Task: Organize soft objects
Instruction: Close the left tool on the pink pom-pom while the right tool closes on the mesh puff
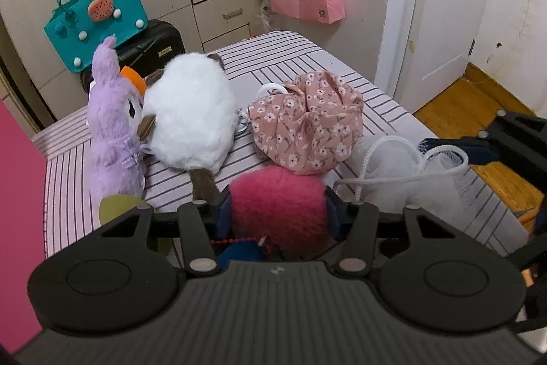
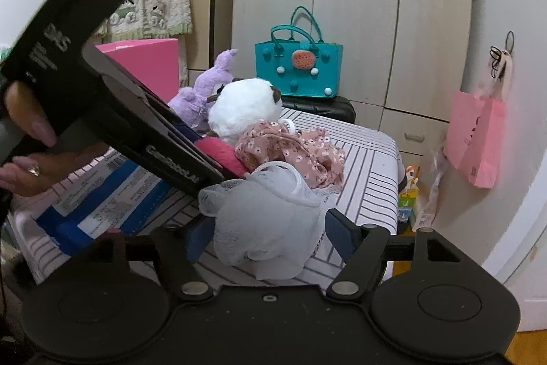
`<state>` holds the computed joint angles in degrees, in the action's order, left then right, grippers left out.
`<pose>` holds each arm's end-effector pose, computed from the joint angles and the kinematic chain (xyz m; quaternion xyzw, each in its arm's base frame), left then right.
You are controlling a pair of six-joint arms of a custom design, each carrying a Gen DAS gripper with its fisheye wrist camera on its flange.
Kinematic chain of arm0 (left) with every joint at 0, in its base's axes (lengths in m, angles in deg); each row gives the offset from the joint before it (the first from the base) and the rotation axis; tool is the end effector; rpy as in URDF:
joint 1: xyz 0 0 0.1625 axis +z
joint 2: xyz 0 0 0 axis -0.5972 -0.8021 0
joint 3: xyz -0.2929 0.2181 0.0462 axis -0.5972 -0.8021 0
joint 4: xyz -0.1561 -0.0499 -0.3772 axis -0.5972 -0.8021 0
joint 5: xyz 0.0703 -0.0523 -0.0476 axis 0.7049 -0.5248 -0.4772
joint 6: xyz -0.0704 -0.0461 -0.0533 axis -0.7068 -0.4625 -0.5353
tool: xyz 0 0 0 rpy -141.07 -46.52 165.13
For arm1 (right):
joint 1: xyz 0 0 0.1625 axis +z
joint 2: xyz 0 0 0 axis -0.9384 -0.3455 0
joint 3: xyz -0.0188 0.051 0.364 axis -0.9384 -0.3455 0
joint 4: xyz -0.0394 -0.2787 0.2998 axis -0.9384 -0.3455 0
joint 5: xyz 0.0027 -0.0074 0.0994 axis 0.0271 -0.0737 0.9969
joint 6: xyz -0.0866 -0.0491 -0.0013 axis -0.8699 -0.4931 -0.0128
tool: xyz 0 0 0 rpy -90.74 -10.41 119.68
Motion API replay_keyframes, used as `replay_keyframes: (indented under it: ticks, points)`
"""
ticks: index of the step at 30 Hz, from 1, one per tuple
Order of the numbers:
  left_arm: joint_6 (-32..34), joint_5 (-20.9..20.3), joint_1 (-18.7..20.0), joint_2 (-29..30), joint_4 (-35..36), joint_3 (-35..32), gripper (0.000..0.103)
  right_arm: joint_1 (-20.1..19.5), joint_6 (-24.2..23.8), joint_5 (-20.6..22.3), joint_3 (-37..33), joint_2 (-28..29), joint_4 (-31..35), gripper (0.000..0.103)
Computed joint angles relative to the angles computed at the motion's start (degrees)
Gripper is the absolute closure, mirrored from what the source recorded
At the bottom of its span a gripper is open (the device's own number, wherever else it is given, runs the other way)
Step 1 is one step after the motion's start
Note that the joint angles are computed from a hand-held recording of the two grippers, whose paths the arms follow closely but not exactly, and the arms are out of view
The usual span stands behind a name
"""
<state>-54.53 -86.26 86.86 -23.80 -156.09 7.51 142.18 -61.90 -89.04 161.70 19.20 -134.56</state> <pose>-0.2523 -0.6134 -0.0176 0.3346 0.8598 -0.2513 0.2927 -0.0234 -0.5734 0.1937 0.4194 -0.8076 0.3543 0.2155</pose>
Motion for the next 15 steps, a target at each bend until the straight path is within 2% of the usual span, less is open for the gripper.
replay_keyframes:
  ticks: [2, 3, 6, 9, 15]
  points:
    - [-1.0, -0.7, 0.3, -0.4, 0.4, 0.0, 0.054, 0.5, 1.0, -1.2, -1.1, 1.1, 0.1, 0.032]
    - [-1.5, -1.1, 0.4, -0.6, 0.6, 0.1, 0.054, 0.5, 1.9, -1.3, -1.6, 1.3, 0.6, 0.045]
    - [-2.6, -1.7, 0.6, -1.1, 0.4, 0.8, 0.054, 0.3, 5.2, -0.7, -2.1, 0.8, 3.0, 0.061]
    - [-3.4, -1.9, 0.5, -1.9, -0.2, 1.8, 0.055, 0.3, 8.0, -0.6, -1.9, 0.4, 3.1, 0.068]
    - [-5.0, -3.5, 0.2, -5.2, -3.1, 5.9, 0.055, 0.4, 9.4, -0.2, -0.4, -0.9, 3.8, 0.070]
